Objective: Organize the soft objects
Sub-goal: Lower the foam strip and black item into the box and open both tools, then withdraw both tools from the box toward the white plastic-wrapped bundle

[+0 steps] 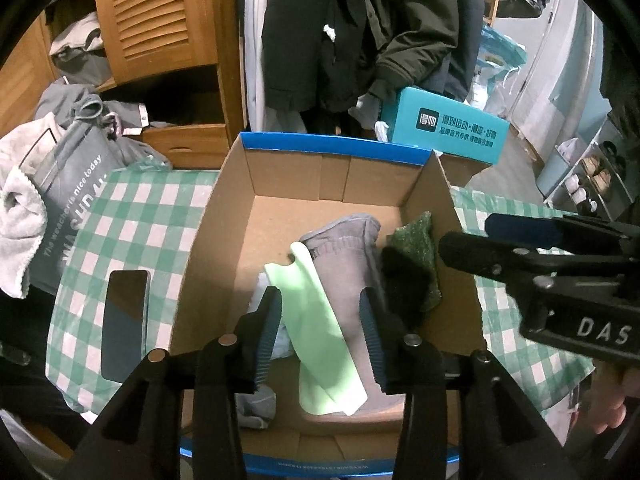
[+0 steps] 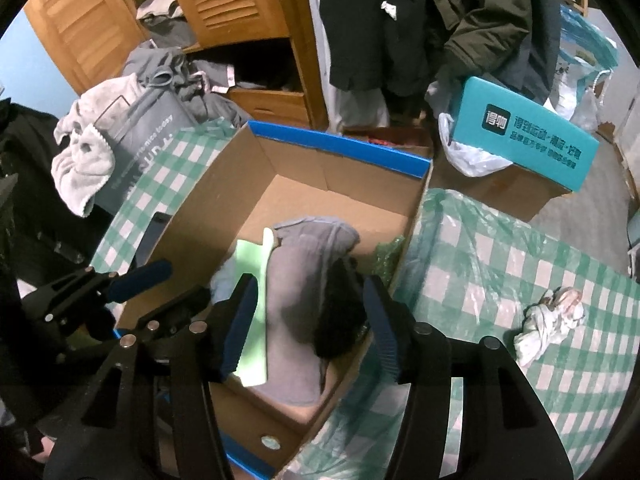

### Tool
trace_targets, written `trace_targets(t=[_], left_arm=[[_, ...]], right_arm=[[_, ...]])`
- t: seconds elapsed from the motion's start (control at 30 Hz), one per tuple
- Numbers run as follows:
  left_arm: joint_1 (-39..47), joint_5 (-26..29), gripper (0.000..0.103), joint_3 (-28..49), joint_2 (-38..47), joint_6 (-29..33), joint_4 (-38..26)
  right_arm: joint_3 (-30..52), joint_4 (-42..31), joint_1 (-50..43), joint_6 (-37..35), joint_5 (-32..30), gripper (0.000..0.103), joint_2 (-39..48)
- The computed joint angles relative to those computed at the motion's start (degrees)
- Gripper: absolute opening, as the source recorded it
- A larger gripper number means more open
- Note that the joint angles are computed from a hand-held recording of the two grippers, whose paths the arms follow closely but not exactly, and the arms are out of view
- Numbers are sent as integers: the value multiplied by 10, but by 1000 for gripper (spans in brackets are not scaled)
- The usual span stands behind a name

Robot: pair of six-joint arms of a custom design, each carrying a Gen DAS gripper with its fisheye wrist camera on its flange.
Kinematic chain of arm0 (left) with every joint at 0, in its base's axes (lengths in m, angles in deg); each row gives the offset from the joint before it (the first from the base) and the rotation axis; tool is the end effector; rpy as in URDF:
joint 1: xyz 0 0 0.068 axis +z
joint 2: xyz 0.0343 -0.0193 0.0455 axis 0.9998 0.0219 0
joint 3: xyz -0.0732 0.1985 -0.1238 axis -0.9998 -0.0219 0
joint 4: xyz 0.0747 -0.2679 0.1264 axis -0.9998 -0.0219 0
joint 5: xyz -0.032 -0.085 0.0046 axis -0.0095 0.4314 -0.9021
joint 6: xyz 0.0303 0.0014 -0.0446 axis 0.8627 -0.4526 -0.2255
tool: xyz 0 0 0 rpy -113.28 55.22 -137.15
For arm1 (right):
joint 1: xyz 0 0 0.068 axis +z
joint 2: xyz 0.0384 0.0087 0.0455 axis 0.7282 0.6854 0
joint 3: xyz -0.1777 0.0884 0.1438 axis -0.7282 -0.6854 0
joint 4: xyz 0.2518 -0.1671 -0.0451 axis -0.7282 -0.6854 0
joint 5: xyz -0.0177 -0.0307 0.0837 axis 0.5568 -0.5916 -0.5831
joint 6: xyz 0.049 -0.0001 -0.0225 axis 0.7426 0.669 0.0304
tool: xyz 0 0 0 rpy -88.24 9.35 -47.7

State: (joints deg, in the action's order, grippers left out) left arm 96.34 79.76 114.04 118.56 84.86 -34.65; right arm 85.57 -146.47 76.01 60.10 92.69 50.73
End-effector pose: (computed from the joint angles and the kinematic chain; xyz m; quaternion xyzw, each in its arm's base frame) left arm 0.3301 0.0310 0.3562 0.2270 0.9326 -0.1009 0.2616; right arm 0.2980 0.1636 0.3876 0.0494 0.9575 0.1126 0.2609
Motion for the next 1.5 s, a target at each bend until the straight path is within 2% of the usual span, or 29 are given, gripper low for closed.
trace_targets(t=[0.13,0.6,1.07,1.2,1.43,1.5], left_arm=[[-2,5,46,-1,-5,-1,-2],[-47,3,46,-24,-48,-5,-9],[-120,-20,47,-63,-93,-27,-11],[-145,-29,57,-79,-110,-37,-4],[-187,-42,58,-90,-122,-51,-2],[-202,-47,61,-93,-124,-58,-1]], right_arm=[[-10,-2,-4,6,1,62,-15],[-92,-12,-28,15,7,62,-106],[-193,-29,-81,16,2,62,-224],[-229,-36,-106,11,-4,62,-263],[-279,-51,-162,-5,-18,62,-321],[-288,-57,-177,-13,-17,62,-333]])
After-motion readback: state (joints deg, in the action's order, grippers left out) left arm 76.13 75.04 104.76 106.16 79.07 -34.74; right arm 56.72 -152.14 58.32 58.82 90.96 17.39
